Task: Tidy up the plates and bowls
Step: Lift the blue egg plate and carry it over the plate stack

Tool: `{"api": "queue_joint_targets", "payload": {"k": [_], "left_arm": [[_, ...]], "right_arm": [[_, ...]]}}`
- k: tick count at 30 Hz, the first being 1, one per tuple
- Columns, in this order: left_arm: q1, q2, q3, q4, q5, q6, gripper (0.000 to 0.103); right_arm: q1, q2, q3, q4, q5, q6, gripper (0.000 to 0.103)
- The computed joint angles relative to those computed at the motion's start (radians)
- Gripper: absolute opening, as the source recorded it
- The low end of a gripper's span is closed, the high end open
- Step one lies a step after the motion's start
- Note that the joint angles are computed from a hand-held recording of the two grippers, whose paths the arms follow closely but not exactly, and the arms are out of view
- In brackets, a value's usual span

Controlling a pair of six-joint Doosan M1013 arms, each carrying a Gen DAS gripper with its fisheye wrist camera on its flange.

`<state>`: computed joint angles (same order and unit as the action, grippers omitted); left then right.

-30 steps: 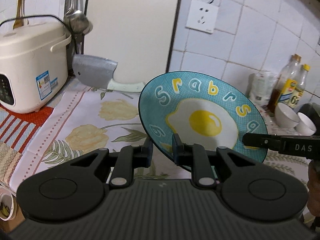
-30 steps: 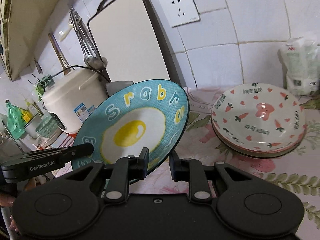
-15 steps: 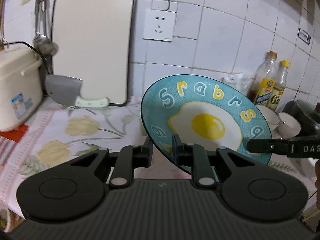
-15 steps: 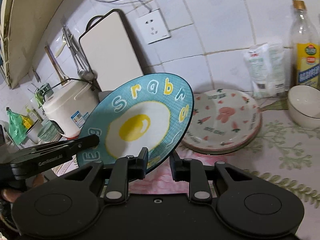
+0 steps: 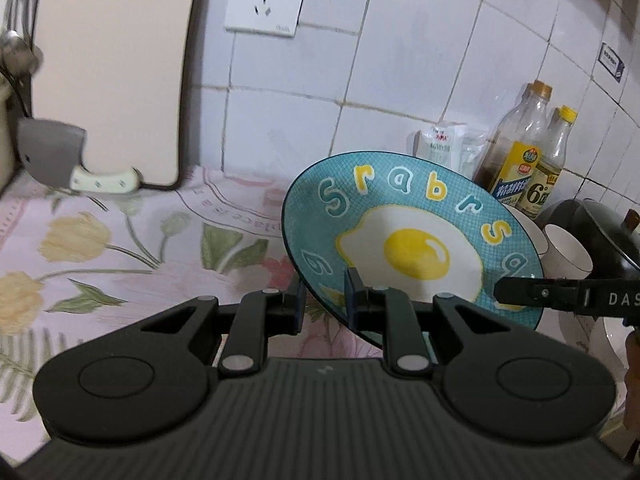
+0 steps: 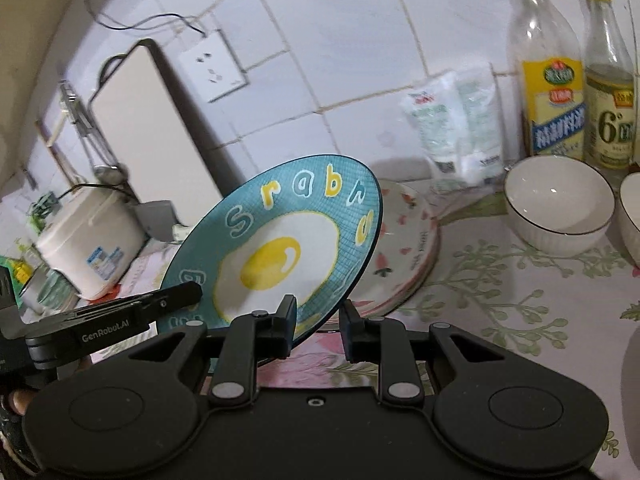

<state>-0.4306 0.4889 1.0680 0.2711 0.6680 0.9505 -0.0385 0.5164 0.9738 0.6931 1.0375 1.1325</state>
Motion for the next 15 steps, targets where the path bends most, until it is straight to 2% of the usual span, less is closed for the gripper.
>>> {"api": "queue_joint_targets", "payload": {"k": [7,15], "left_arm": [[0.011,0.074,-0.086,-0.023,0.030,0.010,0.018],[0.022,0.130,-0.170,-0.057,0.097,0.045,0.018]], "right_arm": [[0.013,0.051,-0.065,-0.076,0.001,0.093,0.028],[0.018,0.108,-0.145,-0.124,0.056,0.173,0.028]]}}
